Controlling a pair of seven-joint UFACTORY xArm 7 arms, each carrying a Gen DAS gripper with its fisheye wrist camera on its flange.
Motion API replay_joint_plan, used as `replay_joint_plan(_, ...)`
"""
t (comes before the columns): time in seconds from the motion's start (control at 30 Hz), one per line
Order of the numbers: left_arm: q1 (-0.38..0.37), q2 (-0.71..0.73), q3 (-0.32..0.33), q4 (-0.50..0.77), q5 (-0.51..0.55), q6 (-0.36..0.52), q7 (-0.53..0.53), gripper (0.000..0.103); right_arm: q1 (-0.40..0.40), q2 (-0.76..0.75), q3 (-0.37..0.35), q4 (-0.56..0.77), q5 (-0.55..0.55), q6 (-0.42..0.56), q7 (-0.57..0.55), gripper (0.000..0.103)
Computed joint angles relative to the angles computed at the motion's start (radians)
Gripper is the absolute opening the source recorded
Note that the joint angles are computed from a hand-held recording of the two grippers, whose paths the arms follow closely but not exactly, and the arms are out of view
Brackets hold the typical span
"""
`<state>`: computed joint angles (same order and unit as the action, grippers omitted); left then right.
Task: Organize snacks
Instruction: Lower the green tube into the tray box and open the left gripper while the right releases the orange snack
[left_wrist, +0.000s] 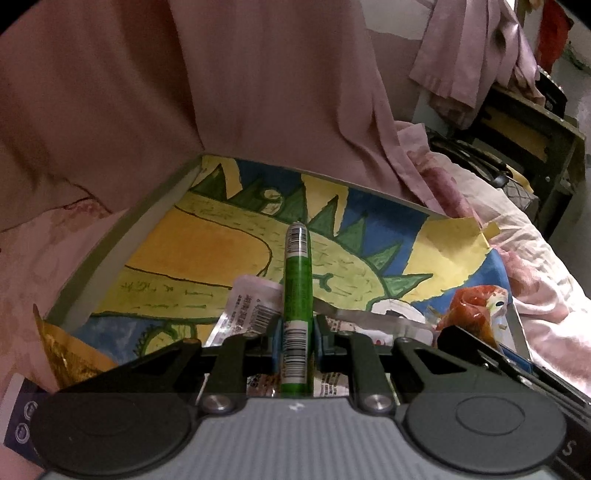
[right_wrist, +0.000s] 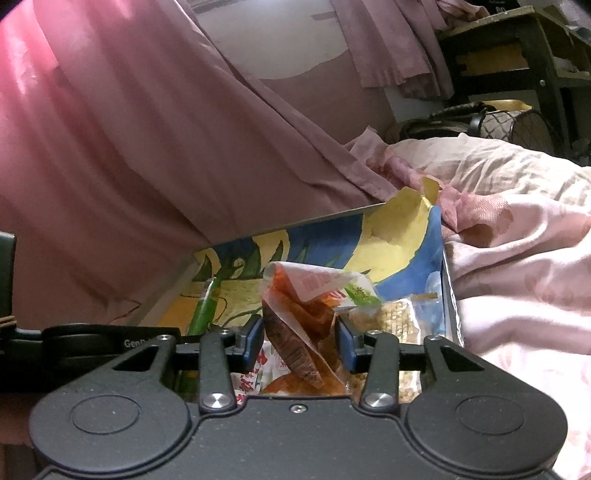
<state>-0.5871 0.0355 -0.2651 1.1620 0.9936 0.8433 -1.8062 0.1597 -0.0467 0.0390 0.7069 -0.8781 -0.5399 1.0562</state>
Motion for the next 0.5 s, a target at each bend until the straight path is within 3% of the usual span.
replay_joint_plan(0.23,-0.005,-0.018,-0.008,-0.007,-0.005,0.022,-0.010,0.023,0.004,-0.015,0.000,-0.013,0.017,-0.001,-0.029,0.057)
replay_joint_plan(0.3,-0.005,-0.033,-0.014,-0.015,0.000,0.028,-0.025,0.032,0.007,-0.019,-0.006,-0.009,-0.001,-0.003,-0.017,0.061)
replay_joint_plan(0.5,-0.010,-0.083,-0.052,-0.018,0.014,0.109,-0.039,0.051,0.024,-0.080,-0.006,-0.053,0.085,0.000,-0.110,0.076)
